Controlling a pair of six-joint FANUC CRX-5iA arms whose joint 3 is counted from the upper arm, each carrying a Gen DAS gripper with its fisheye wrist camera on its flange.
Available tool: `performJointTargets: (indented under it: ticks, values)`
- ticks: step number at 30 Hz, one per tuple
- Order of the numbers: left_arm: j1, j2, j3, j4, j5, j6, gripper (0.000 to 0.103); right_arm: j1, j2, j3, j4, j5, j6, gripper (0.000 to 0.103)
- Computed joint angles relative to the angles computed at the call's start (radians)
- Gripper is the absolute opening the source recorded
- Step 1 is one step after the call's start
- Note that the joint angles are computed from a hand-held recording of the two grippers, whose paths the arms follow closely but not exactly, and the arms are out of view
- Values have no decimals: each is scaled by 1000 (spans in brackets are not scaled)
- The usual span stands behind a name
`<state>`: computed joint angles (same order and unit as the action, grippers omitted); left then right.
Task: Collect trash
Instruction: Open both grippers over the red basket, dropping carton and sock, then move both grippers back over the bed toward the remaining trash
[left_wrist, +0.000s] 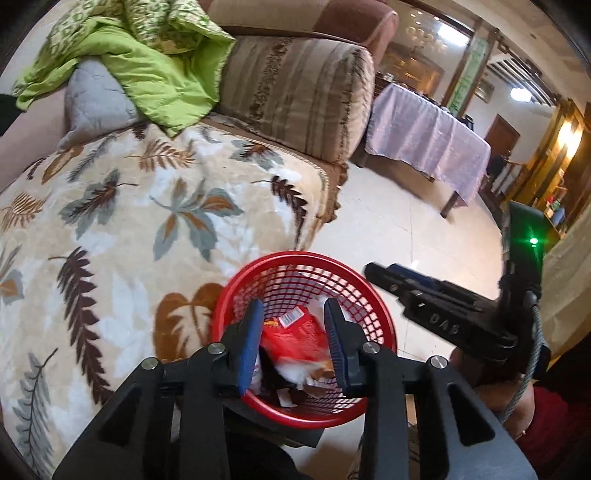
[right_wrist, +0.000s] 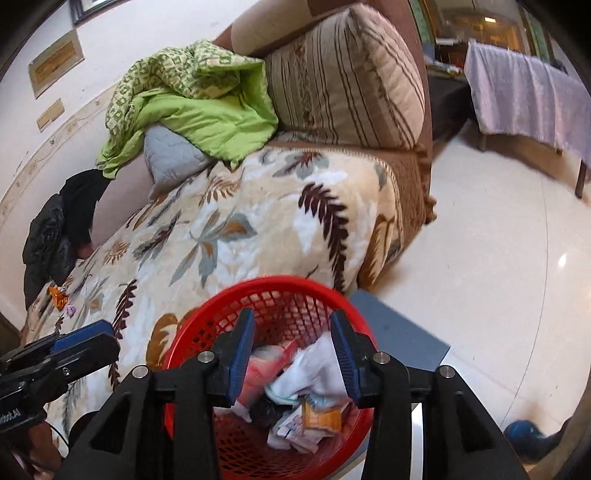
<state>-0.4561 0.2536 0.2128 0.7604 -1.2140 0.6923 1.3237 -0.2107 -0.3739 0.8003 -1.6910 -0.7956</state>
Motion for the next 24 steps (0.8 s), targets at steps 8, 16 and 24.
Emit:
performJointTargets:
  ticks: [8, 16, 24]
  values:
    - [59, -42, -38, -2, 63, -6, 42, -55, 47, 53, 47, 60, 95, 46]
    - [142, -74, -67, 8, 118, 0, 48, -123, 122, 128, 87, 198, 254, 46]
    - [237, -81, -71, 19, 168, 23, 54, -207, 214, 233, 108, 361, 417, 46]
